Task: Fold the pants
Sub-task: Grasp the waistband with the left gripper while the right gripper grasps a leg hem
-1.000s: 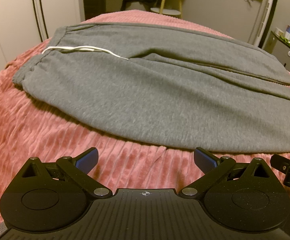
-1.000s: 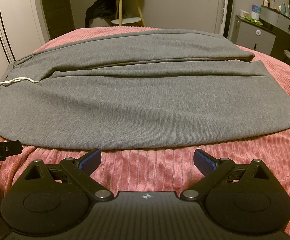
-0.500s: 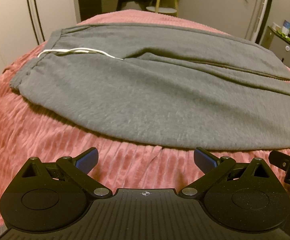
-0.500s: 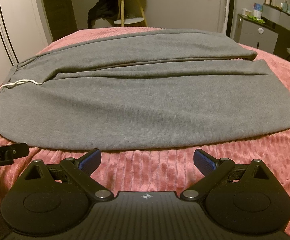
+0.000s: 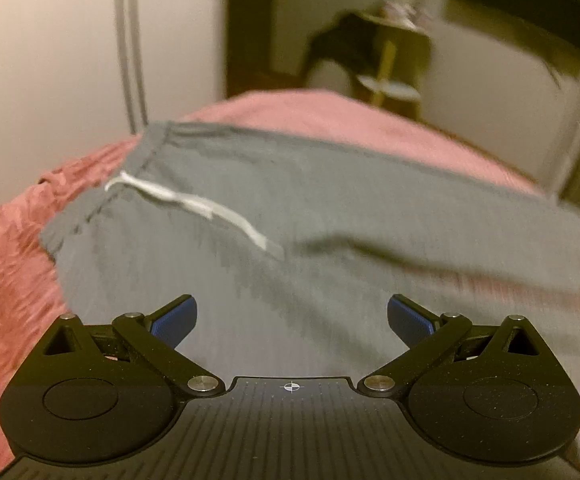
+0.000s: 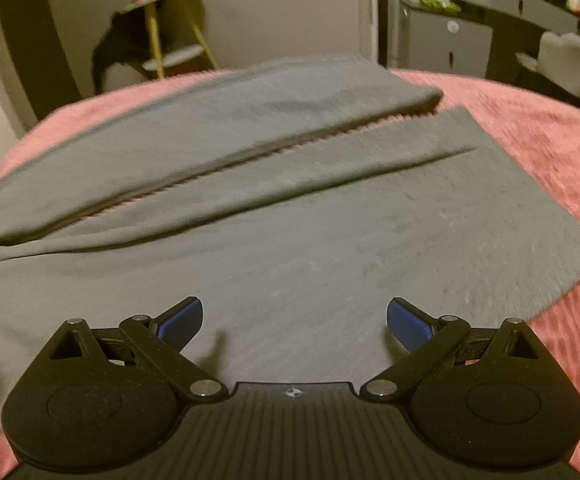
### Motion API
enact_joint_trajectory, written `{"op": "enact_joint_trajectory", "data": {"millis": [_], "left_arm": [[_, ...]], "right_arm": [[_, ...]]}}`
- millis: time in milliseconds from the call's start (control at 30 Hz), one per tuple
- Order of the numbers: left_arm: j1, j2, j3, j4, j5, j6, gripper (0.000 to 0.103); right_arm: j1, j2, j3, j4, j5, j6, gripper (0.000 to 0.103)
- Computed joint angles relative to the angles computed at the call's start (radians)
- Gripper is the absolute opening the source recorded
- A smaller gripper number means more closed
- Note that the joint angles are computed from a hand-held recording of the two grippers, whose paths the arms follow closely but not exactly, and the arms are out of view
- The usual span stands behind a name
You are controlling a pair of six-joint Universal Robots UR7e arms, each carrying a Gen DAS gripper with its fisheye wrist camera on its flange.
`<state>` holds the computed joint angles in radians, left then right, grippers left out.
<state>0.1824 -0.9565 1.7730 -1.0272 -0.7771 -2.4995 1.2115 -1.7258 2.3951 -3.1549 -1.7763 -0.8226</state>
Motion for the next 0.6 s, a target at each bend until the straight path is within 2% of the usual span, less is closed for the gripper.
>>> {"op": "enact_joint_trajectory", "data": {"millis": [67, 100, 167, 233, 267, 333, 400, 467, 533, 600], "left_arm": [[0.057, 0.008, -0.016, 0.060, 0.027, -0.097, 0.103], [0.083, 0.006, -0.012, 0.070, 0.036, -0.123, 0.103], [0.121, 0.009, 0.000, 0.098, 0.040, -0.163, 0.103], [0.142, 0.032, 0.001, 0.197, 0.028, -0.261, 0.103], [0.150, 0.048, -0.004, 0.250, 0.013, -0.318, 0.103], [0.167, 0.049, 0.009, 0.302, 0.002, -0.378, 0.103], [0.185, 0.027, 0.035, 0.307, 0.015, -0.407, 0.103], [0.192, 0.031, 0.054, 0.349, 0.018, -0.488, 0.103], [0.195, 0.045, 0.075, 0.372, 0.018, -0.556, 0.103], [0.197, 0.060, 0.097, 0.369, 0.035, -0.613, 0.103]], "right_arm": [[0.003, 0.065, -0.054, 0.024, -0.089, 0.072, 0.099], [-0.006, 0.082, -0.085, 0.090, -0.116, 0.108, 0.099], [-0.032, 0.070, -0.104, 0.156, -0.086, 0.127, 0.099], [0.011, 0.071, -0.173, 0.320, -0.156, 0.154, 0.097], [0.040, 0.073, -0.227, 0.422, -0.156, 0.207, 0.094], [0.081, 0.105, -0.322, 0.515, -0.074, 0.307, 0.092], [0.156, 0.216, -0.421, 0.441, -0.052, 0.381, 0.092], [0.227, 0.382, -0.543, 0.323, -0.088, 0.409, 0.086], [0.278, 0.540, -0.702, 0.329, -0.159, 0.499, 0.065], [0.312, 0.688, -0.876, 0.370, -0.227, 0.614, 0.059]]}}
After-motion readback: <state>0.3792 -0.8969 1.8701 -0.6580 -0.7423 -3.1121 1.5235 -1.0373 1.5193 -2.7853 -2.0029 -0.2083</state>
